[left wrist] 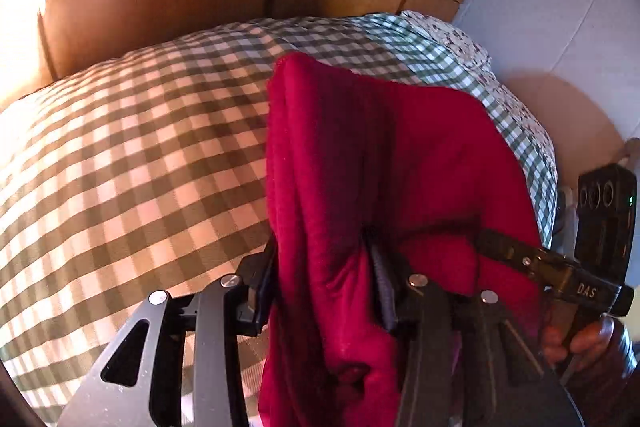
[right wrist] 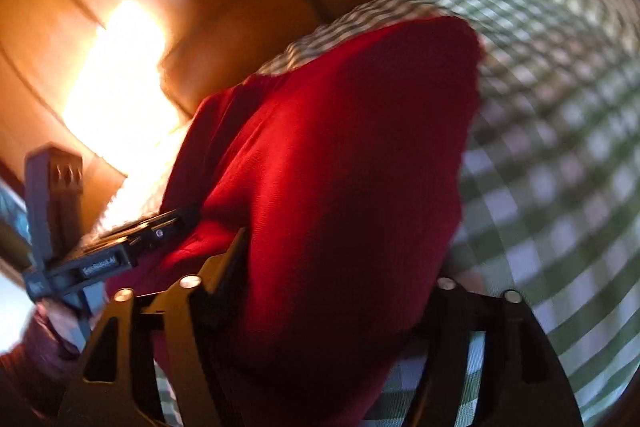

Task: Fold small clothes
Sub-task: 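Release the folded sweatshirt onto the bed and open both tools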

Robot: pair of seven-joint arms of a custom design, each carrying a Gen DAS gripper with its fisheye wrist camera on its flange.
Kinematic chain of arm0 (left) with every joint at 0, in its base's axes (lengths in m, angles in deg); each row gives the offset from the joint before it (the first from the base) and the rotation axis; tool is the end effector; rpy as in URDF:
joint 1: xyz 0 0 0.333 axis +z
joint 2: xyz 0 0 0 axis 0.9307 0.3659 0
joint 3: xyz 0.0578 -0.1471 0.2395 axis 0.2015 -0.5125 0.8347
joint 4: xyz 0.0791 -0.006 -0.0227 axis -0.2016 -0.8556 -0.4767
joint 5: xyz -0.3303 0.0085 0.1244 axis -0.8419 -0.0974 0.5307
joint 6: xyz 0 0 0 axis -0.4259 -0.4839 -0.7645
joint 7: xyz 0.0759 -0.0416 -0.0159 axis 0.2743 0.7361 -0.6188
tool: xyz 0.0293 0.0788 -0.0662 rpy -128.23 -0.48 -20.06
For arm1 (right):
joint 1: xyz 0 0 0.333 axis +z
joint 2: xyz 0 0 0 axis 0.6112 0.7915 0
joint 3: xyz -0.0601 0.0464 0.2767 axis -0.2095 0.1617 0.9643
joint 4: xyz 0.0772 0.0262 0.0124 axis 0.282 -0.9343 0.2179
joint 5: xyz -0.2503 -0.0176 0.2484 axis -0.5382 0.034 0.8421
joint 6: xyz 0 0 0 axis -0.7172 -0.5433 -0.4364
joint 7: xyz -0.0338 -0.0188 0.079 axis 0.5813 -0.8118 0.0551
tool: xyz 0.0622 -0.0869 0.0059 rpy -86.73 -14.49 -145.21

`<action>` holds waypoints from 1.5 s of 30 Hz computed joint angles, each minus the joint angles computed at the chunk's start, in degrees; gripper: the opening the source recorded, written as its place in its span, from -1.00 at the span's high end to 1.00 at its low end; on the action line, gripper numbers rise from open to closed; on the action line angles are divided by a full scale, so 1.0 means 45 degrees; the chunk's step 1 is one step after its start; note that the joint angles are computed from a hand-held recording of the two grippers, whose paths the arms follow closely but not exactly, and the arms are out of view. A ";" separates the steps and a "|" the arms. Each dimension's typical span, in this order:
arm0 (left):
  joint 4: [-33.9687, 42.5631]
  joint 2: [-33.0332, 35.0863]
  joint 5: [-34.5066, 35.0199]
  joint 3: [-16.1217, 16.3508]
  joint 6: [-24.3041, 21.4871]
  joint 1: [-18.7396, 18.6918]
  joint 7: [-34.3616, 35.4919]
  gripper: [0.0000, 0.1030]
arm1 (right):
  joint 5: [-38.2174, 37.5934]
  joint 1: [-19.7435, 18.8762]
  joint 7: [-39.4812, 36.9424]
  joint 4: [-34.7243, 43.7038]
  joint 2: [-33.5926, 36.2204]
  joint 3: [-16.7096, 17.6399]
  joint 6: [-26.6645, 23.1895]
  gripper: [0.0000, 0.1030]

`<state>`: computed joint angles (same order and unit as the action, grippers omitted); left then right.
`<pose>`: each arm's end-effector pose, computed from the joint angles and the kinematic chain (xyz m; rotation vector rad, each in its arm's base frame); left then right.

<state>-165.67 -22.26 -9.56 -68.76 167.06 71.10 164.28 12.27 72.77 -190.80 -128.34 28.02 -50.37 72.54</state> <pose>0.5919 -0.0946 0.5111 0.9612 -2.7508 1.0598 0.4577 0.3961 0.4345 -0.9443 2.0738 -0.4570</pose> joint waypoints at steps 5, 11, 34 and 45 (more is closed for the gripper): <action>-0.1313 -0.1279 -0.0880 0.0178 0.1425 0.0006 0.1086 0.20 | 0.1535 0.0175 -0.1576 0.0508 -0.0241 0.0553 -0.2533 -0.69; -0.2251 -0.2333 -0.2714 0.0631 0.1484 0.0178 0.2457 0.12 | 0.2141 0.1844 -0.4556 0.3692 0.0817 0.0874 -0.8080 -0.68; -0.1892 -0.1046 -0.0896 0.0385 0.2675 -0.0312 0.1108 0.22 | 0.4444 0.4115 -0.7026 1.0054 0.5171 -0.1010 -1.1362 -0.20; -0.2144 -0.2361 -0.3489 0.0795 0.0541 0.0505 0.2673 0.29 | 0.3807 0.4987 -0.6822 1.0057 0.4871 -0.1100 -1.1983 -0.20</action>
